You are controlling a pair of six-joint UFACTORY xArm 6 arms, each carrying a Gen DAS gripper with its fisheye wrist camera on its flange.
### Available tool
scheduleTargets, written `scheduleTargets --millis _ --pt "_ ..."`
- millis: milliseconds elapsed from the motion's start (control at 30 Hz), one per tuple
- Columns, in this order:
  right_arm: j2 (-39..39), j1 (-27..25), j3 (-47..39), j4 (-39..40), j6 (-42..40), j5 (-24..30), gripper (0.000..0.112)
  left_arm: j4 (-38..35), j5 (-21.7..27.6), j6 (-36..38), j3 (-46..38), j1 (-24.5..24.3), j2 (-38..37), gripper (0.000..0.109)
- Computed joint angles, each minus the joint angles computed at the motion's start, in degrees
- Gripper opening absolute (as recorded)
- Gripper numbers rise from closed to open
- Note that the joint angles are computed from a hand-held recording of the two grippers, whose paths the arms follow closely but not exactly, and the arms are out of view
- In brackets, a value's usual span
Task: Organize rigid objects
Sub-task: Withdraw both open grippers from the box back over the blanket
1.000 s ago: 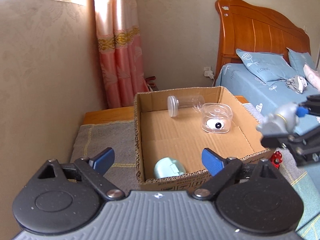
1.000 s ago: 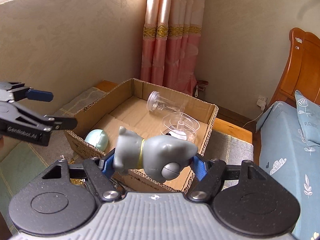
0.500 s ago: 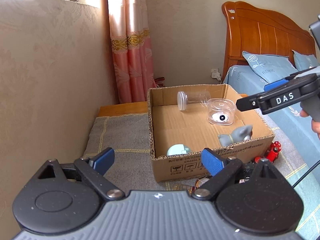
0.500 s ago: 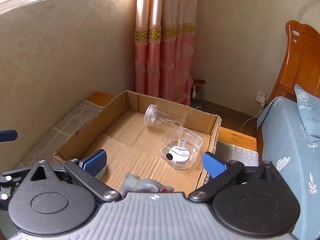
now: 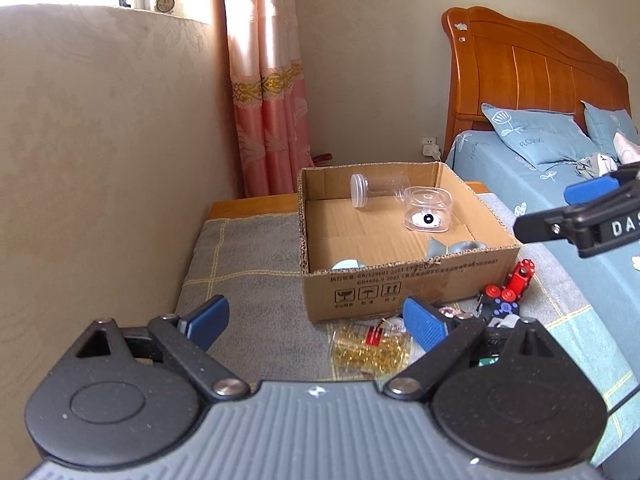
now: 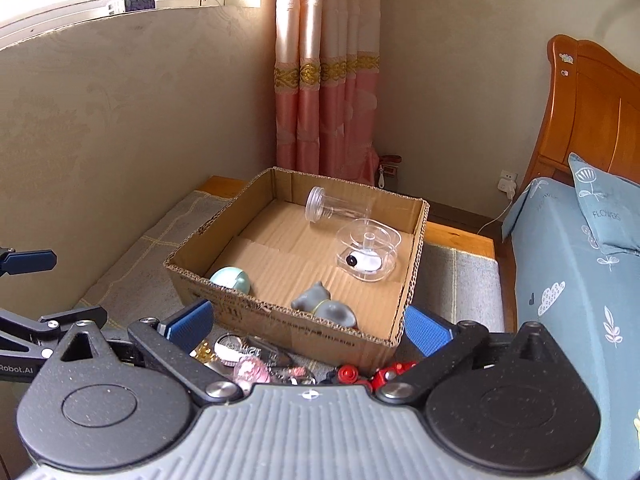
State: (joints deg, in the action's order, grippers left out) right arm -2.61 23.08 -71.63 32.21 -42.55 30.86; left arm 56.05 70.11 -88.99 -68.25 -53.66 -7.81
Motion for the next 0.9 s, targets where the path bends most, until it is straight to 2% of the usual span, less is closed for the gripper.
scheduleTargets --millis 167,333,900 --pt "-7.41 -0.6 7.49 3.33 -2.08 0.04 0.103 0.31 4.54 -1.63 -0.26 -4.23 -0.81 0.094" --pt "-12.04 -0.91 12.28 4.78 -3.0 -0.07 0.103 0.28 6.63 -2.42 -0.35 -6.36 -1.15 0.094" --pt "-12.61 -2.49 14.86 5.07 -1.22 -0.03 0.103 -0.76 5.75 -5.3 1.42 -6.69 -1.61 0.094"
